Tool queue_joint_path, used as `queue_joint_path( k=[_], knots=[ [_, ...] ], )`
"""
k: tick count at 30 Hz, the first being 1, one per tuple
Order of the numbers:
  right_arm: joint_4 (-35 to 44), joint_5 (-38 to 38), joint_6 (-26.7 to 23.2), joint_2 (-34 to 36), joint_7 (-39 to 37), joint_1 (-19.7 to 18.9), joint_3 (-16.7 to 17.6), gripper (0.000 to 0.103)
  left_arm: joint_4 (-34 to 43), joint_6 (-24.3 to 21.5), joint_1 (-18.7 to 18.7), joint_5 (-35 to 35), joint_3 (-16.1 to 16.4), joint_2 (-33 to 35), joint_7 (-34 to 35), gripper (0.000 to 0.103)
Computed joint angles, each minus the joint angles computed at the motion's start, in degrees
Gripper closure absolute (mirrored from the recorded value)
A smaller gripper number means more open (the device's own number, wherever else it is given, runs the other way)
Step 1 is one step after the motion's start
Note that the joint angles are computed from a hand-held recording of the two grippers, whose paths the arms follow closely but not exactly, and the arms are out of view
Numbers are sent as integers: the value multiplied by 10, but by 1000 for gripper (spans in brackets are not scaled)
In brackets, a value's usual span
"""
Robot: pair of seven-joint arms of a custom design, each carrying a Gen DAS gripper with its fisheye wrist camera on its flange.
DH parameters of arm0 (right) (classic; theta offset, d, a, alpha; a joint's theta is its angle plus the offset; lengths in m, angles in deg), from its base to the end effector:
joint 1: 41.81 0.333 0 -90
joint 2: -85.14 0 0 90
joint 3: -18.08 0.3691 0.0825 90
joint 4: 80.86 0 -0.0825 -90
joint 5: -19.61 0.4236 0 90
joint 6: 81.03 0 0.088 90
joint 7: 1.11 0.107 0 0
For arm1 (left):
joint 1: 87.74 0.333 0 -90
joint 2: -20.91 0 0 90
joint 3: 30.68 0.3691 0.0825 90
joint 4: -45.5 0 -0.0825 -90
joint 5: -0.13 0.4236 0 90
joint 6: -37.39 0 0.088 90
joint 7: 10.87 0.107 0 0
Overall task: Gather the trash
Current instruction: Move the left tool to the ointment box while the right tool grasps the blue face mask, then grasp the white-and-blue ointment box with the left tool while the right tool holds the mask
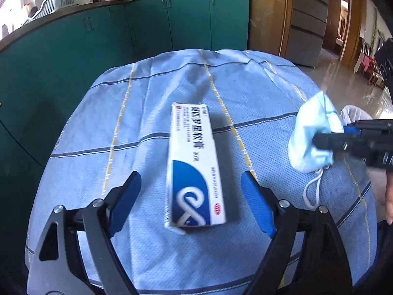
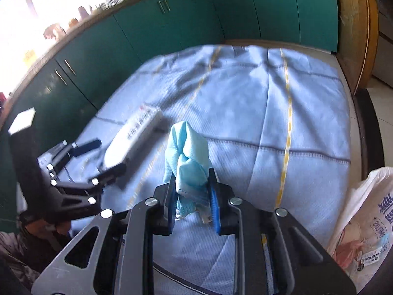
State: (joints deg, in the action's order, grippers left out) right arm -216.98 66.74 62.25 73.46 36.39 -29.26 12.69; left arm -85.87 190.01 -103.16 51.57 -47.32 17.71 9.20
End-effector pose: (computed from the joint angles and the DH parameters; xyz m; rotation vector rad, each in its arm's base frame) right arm 0.5156 0.0584 0.4645 -2.0861 1.3180 -0.0599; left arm 0.4650 -0.3196 0.4380 -1.7358 1.8610 -0.5832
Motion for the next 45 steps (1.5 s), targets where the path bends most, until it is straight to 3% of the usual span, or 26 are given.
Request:
queue_joint_path(
  k=[4,6,9,11,13,15,17,19,21,24,27,32,35,36,41,43,45],
  knots=[
    [-13,-18,49,-7,23,1,11,60,17,-33,-10,11,-3,16,7,40],
    [-26,-29,90,-15,44,3,13,44,17,-36,-15,8,-1,17,10,41],
    [-31,-39,135,-16,66,11,3,41,13,-40,-18,12,2,11,4,41],
    [-36,-56,196,-11,89,15,6,39,11,-45,-18,19,1,8,-7,41],
    [-67,-153,288,-18,171,-21,51,37,11,-54,-17,29,0,5,-22,41],
    [-91,-269,346,-22,264,-91,118,36,8,-57,-16,35,-1,1,-32,41],
    [-101,-288,360,-27,272,-84,115,35,7,-57,-14,36,-1,-2,-36,41],
    [-108,-272,365,-31,238,-13,57,32,6,-58,-13,37,-2,-3,-41,41],
    [-115,-291,372,-32,233,2,51,29,6,-59,-12,37,-3,-3,-41,40],
    [-119,-365,373,-24,282,-66,122,29,6,-58,-12,35,-4,-3,-37,39],
    [-114,-420,370,-11,329,-111,169,29,6,-56,-12,36,-5,-3,-36,37],
    [-111,-495,365,-4,394,-157,212,29,4,-55,-13,37,-6,-5,-36,36],
    [-108,-506,355,2,403,-134,186,33,3,-54,-12,35,-6,-6,-36,35],
    [-107,-502,352,4,396,-114,167,44,2,-54,-12,35,-7,-7,-37,35],
    [-105,-483,343,2,385,-36,84,74,0,-56,-11,35,-9,-11,-42,33],
    [-103,-441,337,-2,354,30,19,77,-1,-55,-11,36,-9,-12,-42,32],
    [-103,-419,334,-6,341,67,-19,77,-2,-54,-10,37,-10,-13,-44,30]
  ],
)
